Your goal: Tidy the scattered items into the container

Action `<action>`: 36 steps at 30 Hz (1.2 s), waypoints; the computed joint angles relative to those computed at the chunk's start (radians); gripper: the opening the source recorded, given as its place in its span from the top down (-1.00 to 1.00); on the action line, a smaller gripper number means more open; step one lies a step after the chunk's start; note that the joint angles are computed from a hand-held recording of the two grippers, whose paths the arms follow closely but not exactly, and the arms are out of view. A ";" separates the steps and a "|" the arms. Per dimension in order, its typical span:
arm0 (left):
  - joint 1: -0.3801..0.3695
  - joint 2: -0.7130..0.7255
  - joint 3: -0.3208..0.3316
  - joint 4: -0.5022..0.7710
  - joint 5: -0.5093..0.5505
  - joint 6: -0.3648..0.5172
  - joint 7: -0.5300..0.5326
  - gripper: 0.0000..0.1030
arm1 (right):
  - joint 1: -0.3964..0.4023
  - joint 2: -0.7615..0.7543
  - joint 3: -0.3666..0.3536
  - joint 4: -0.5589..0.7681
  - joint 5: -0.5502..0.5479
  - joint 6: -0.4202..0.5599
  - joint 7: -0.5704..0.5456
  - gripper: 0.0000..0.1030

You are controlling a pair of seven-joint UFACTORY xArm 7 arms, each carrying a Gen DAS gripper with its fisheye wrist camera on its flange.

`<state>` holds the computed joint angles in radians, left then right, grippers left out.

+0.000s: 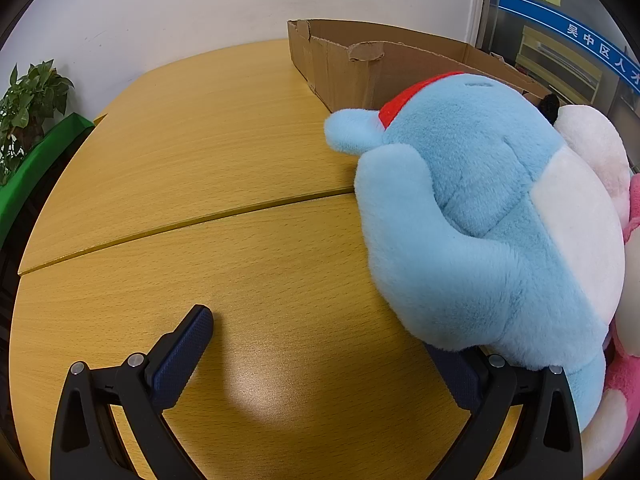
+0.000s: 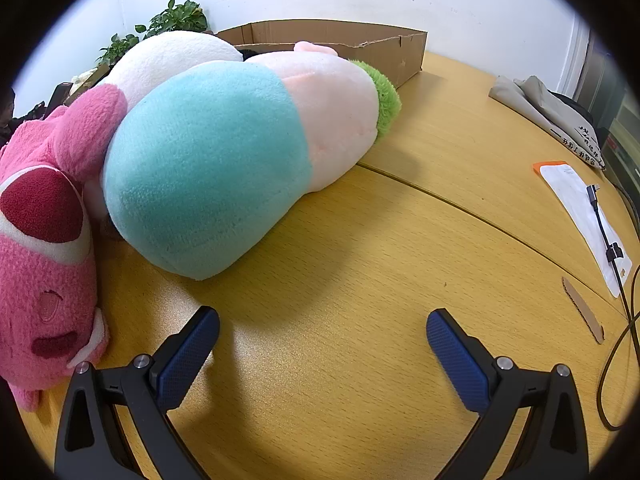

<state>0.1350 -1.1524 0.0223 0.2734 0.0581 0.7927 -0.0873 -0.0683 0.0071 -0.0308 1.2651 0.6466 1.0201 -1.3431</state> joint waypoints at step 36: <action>-0.264 0.070 -0.627 0.444 -0.015 0.083 -0.665 -1.00 | 0.185 -0.797 -0.017 -0.500 -0.013 -0.112 0.576 -0.99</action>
